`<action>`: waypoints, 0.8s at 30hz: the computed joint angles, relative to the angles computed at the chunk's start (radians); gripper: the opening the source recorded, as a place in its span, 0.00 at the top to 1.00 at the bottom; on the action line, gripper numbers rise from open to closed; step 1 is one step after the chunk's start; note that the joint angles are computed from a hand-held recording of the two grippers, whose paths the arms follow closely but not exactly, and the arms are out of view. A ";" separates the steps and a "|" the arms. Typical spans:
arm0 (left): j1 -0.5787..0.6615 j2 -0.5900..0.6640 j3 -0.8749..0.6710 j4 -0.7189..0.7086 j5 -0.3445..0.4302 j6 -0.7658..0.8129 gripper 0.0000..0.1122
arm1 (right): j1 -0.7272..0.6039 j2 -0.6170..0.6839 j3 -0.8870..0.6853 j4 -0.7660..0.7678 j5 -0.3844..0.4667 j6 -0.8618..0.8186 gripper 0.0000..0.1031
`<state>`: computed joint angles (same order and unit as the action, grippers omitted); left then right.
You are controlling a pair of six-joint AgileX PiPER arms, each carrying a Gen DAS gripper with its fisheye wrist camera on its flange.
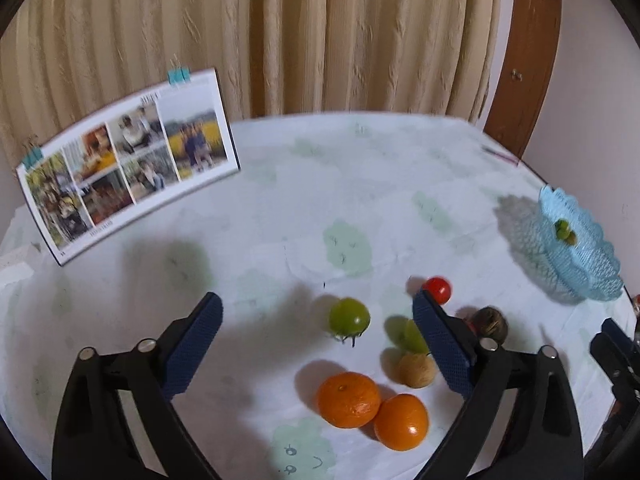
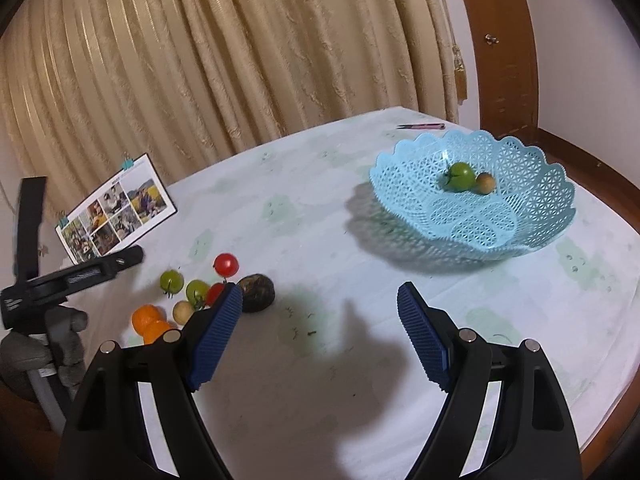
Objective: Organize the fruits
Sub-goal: 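Grasp another green tomato with left tool while right tool returns to fruit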
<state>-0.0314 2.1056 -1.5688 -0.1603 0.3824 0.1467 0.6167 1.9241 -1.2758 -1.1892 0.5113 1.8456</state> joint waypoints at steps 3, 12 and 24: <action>0.001 0.061 -0.067 -0.002 0.066 -0.001 0.28 | -0.001 0.008 -0.009 0.019 -0.005 -0.024 0.21; 0.005 0.157 -0.172 -0.055 0.148 0.036 0.44 | -0.023 0.035 -0.032 0.088 -0.038 -0.094 0.21; -0.001 0.157 -0.173 -0.116 0.154 0.112 0.74 | -0.049 0.089 -0.089 0.240 -0.101 -0.279 0.21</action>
<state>-0.0326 2.2622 -1.7422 -0.2767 0.5363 0.2589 0.5673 2.0135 -1.3653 -0.9496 0.4106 1.5666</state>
